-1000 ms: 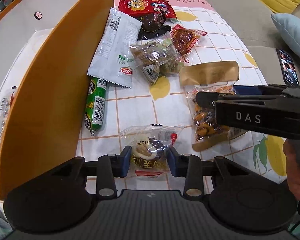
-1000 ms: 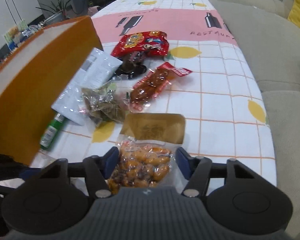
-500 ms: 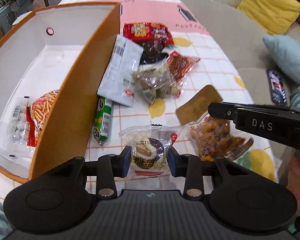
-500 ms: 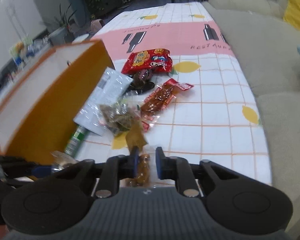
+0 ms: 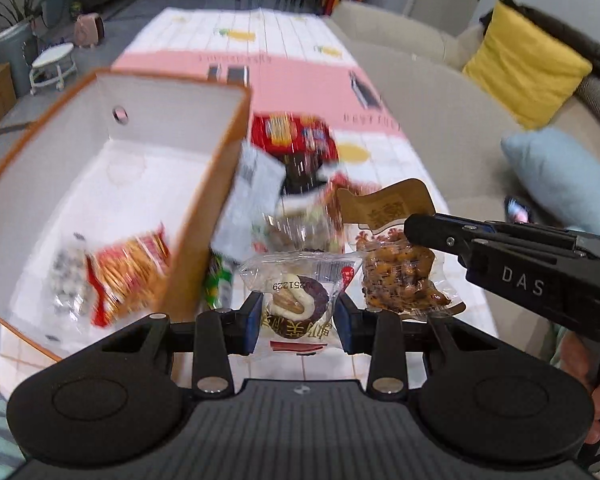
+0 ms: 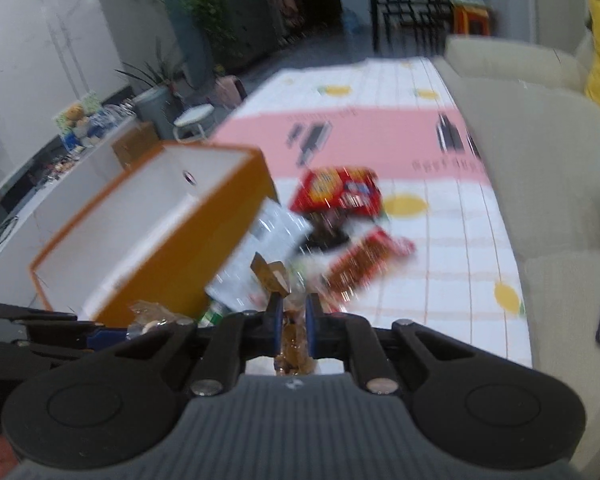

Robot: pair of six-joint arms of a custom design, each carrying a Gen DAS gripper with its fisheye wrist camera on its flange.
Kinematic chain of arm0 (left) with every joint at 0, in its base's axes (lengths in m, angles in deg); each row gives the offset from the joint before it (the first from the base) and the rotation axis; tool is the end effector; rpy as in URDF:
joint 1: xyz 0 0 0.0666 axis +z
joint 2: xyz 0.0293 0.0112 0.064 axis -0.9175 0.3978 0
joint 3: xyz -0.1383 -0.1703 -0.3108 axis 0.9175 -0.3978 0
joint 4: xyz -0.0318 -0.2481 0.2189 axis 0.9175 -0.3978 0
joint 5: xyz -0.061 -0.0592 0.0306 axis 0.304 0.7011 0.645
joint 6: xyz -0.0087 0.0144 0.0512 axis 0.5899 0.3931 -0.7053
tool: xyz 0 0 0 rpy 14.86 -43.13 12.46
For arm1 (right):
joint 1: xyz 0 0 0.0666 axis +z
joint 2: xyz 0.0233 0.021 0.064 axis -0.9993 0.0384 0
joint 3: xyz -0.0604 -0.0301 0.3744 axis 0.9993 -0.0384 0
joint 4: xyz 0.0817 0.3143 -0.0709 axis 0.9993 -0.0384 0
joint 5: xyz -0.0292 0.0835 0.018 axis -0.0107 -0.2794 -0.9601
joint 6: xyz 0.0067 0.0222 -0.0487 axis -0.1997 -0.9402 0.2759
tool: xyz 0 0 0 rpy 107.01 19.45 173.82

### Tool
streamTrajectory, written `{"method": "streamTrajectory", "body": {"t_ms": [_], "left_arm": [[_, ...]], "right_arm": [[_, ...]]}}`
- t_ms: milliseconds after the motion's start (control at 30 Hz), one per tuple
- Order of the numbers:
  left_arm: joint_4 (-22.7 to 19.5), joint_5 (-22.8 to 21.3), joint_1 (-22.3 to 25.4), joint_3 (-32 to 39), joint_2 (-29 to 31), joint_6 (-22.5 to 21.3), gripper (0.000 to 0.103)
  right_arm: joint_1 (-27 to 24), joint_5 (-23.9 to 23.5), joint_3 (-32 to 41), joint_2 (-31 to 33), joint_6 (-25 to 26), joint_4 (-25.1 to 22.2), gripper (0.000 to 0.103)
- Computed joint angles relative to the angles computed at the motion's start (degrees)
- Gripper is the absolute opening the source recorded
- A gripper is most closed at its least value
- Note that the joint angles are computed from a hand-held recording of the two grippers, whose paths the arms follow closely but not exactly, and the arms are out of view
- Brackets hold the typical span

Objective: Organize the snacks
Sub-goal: 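Carry both snacks into the box and open both tools to release them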

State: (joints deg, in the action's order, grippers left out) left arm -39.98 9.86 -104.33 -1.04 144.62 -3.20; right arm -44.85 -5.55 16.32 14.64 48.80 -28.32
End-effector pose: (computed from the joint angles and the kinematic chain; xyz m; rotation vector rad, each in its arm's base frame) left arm 0.3189 -0.2376 0.3714 -0.0626 2.5211 -0.2486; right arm 0.3566 0.3280 0.3648 -0.3631 2.3443 0.5012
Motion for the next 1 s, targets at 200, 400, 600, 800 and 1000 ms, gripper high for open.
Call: {"method": "streamTrajectory", "body": {"t_ms": [200,400,600,800,1000], "left_arm": [[-2.7,-3.4,3.9,2.5,-3.7,-3.8,0.042],[-5.6,-5.0,10.5,4.4,-4.5,-9.6,0.042],[-7.1,-4.7,16.5,5.1,-1.6,-15.2,0.042],[-7.6,-2.3,20.1,4.8,2.0,-21.2,0.042],[-8.6,-0.4,21.8,4.3,5.9,-25.2,0.042]], "right_arm": [[0.2,-1.9,7.1,0.8,3.0,0.8,0.007],[0.7,-7.7,19.9,7.7,3.9,-0.6,0.007],[2.3,-11.9,36.4,18.9,2.1,-7.2,0.007],[4.1,-12.1,54.4,31.5,2.9,-19.9,0.007],[4.4,-13.3,68.5,41.3,1.2,-30.8,0.007]]}}
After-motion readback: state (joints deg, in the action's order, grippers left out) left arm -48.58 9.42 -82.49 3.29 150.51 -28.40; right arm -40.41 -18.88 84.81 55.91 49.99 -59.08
